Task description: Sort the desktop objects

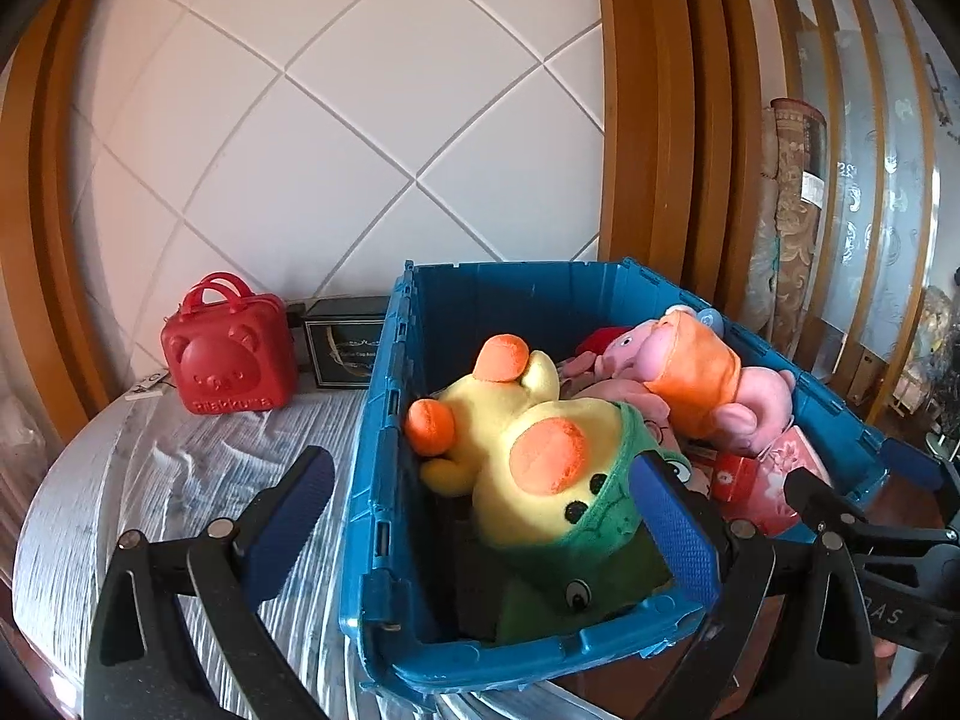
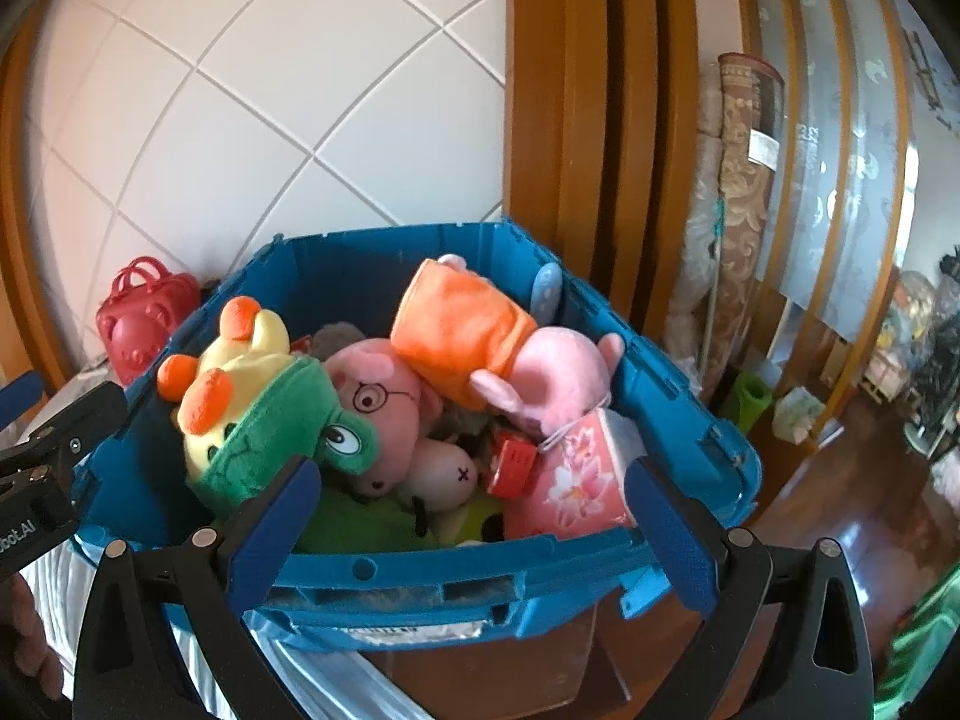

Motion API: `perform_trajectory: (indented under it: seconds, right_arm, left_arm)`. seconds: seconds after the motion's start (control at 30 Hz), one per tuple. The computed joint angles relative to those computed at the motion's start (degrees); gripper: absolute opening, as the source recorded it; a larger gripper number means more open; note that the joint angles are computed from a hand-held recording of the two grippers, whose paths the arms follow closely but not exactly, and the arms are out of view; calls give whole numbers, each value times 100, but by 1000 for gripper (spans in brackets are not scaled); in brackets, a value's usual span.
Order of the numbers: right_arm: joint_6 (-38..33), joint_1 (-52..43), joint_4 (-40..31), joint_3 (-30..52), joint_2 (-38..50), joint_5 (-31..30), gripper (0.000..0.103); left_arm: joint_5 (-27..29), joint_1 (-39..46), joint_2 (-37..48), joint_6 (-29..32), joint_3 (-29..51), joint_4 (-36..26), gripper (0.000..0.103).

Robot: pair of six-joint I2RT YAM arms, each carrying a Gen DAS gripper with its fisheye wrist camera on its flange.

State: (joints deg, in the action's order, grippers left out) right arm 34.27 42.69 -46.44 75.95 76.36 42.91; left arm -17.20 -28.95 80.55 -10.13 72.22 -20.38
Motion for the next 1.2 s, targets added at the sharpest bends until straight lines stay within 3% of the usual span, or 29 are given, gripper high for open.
perform_trajectory:
  seconds: [1.2]
  right_arm:
    - [86, -80, -165, -27, -66, -55, 103]
  left_arm:
    - [321, -54, -3, -182, 141, -618, 100]
